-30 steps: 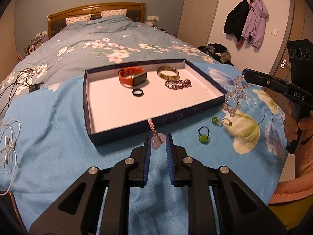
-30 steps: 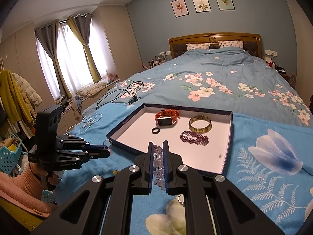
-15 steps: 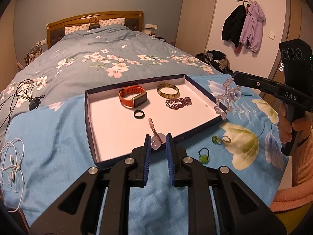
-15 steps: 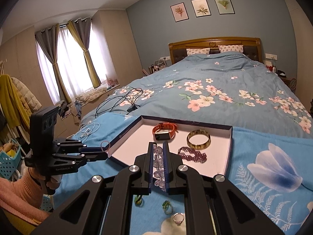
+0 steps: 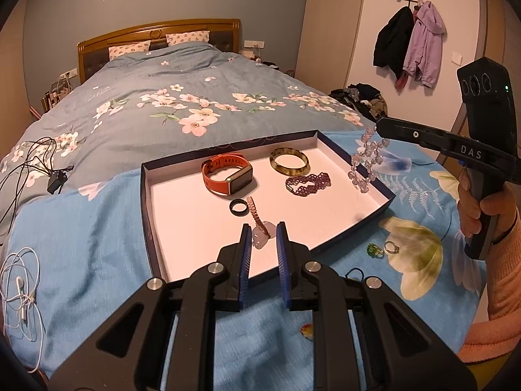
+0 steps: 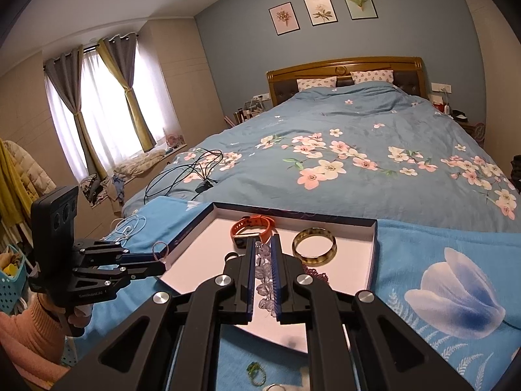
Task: Organize jewelry
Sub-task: 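Lower the pink ring into the box with the left tool while the right tool drops the crystal bracelet in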
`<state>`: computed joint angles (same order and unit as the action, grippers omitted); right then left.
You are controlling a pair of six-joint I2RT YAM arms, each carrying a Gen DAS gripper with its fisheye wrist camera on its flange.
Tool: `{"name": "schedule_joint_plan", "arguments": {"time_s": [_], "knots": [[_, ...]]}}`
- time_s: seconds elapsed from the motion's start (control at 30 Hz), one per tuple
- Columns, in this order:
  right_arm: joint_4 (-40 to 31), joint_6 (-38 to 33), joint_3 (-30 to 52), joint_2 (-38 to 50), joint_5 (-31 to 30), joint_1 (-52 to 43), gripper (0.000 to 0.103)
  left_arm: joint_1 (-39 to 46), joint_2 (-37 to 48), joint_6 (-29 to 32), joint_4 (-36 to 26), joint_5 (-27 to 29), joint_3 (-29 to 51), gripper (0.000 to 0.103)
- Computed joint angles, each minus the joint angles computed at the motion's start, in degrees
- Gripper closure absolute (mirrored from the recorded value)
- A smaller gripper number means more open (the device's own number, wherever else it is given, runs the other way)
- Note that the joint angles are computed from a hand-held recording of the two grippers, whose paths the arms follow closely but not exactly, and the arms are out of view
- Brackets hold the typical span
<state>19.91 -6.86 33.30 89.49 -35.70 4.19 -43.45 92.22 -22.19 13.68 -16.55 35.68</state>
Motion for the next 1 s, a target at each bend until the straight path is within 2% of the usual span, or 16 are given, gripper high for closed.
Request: {"name": "schedule_joint_plan", "arguments": {"time_s": [0.3, 1.0], "knots": [[-0.25, 0.49, 4.14, 5.57, 1.52, -0.01, 0.095, 1.98, 4.05, 1.52, 0.34, 1.1, 3.05, 0.087], [0.96, 2.39, 8.68, 12.44, 4.85, 1.24, 0.095, 5.35, 12.96, 2.55, -1.08, 4.12, 10.11, 0.087]]}}
